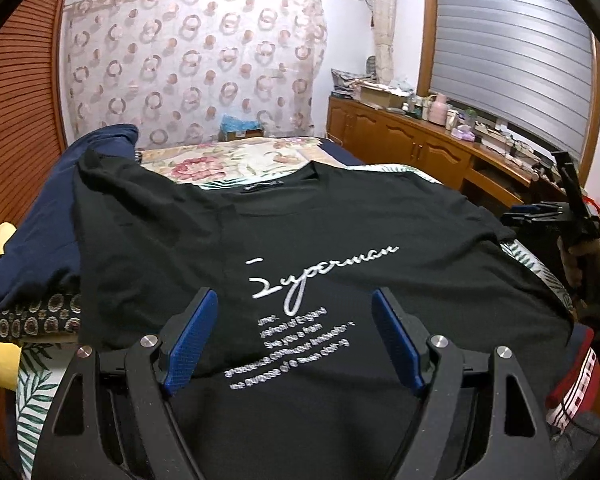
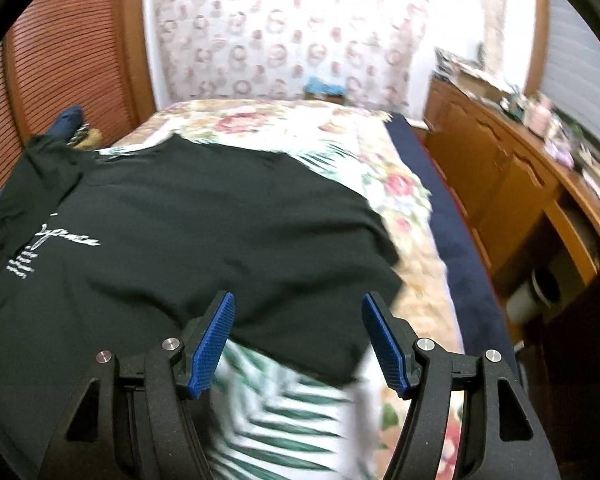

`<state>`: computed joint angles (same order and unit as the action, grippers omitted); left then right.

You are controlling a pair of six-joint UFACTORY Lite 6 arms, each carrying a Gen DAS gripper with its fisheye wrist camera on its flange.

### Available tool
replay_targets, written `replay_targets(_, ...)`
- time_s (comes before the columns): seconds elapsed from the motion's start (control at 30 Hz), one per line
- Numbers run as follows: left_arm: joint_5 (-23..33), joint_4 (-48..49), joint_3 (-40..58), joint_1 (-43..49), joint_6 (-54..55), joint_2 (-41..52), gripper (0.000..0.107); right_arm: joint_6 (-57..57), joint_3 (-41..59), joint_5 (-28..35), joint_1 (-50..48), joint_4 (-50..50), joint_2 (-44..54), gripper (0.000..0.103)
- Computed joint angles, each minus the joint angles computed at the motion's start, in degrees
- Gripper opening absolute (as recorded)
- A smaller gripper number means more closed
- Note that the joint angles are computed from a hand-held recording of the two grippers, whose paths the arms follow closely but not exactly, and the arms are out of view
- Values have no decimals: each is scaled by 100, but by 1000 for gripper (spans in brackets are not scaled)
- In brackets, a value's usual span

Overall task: Fold small clothes
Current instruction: 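Grasp the shirt side with the right tool and fold it toward the print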

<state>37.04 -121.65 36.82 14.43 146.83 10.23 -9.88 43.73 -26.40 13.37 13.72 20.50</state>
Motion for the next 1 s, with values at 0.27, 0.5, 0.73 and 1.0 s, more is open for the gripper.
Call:
replay_targets(0.27,-189,-147,-185,-303,175,-135,80,1197,427,308,-601,-1194,520,67)
replay_targets(0.5,-311,-123,-107,-341,62,-69,80,1768,961,701,-722,-1978,764,59)
replay_targets(0.73,-342,-144,-68,-347,74,-32,80,378,629,481,-607,-798,544,30)
replay_targets(1.0,-323,-158,-31,-292,92,45,80,-318,518,381,-394,-405,457,7)
